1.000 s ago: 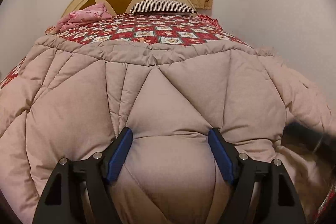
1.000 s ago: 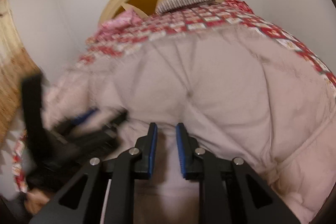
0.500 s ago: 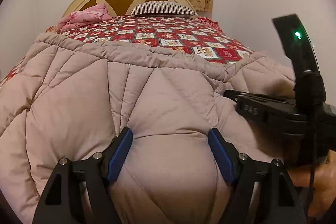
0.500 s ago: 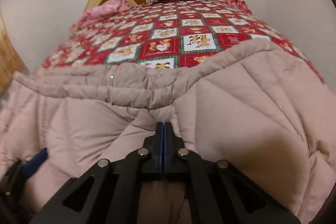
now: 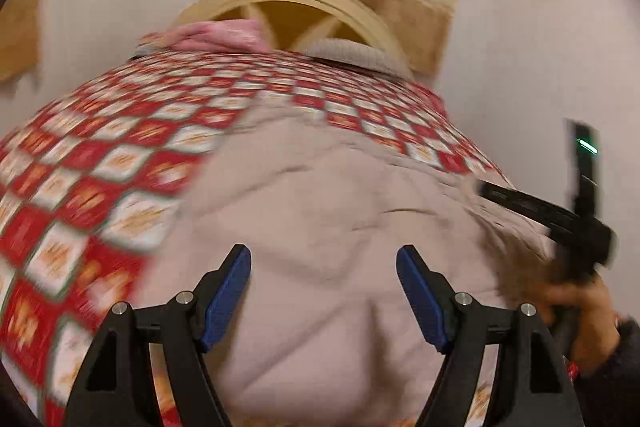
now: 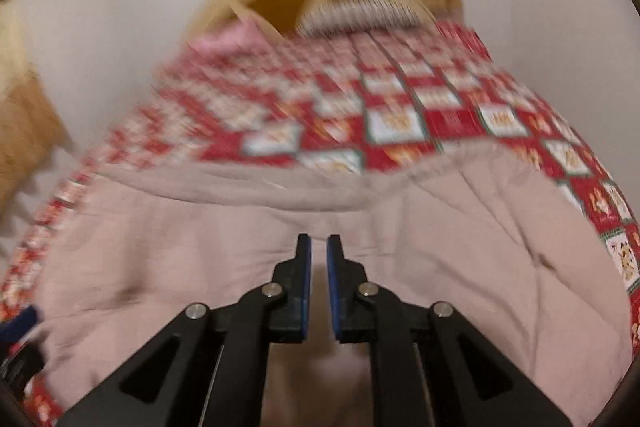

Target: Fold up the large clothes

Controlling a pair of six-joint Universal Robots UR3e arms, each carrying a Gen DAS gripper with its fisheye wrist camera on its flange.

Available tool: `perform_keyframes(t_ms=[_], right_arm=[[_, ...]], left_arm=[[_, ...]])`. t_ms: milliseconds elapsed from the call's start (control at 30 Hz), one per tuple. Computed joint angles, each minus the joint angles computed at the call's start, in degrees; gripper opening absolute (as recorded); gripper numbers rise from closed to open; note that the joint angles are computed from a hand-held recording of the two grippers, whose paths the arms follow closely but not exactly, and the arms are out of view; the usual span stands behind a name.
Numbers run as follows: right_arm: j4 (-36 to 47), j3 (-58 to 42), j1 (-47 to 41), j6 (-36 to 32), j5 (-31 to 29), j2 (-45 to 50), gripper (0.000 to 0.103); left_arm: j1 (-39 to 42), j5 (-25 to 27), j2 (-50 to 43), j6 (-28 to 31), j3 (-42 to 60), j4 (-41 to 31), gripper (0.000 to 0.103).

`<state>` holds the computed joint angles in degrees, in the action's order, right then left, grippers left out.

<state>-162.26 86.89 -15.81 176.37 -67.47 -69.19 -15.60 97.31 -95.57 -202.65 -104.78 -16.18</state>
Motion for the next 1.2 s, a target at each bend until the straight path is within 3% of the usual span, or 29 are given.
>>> perform_keyframes(t_ms=[100,167,333,500,667,867,1033,1133,1200], right_arm=[[-4.37,12.11,0.7,-2.11,1.94,-8.94,0.013],[-5.63,17.72,1.22,-1.83,3.87,-12.05,0.013],[-8.44,21.02,4.43,0.12,3.83,-10.03,0.013],[-11.02,20.86,5.42,0.54,1.59,-4.26,0.006],[-10.13,20.39,4.17,0.61,2.98,-3.41,0.003],[-11.61,21.45,5.52,0.66,0.65,-3.87,0.003],[-11.29,21.52,4.9,1.27,2.55,-3.61,0.003],[-10.04,20.91,4.41,1.55,3.75,-3.19,0.003],[-9.12,20.68,3.76,1.67,4.97,-3.09,0.003]], left_arm=[[2.71,2.41,8.5,-7.56,-13.39,6.01,0.076],[5.36,0.43,12.53,-13.3,-19.71,8.2,0.076],[2.78,3.01,10.69,-13.19,-18.24,5.44,0.076],[5.53,-7.31,7.97,-15.26,-18.82,5.87,0.078],[9.54,-14.71,2.68,-22.16,-22.32,17.18,0.08],[11.09,-17.78,-0.86,-26.62,-21.91,23.83,0.083],[12.07,-21.57,-4.99,-26.02,-20.5,30.98,0.083],[9.81,-19.8,-7.23,-22.09,-16.71,31.18,0.082],[8.29,-20.09,-8.09,-18.21,-12.51,28.79,0.071]])
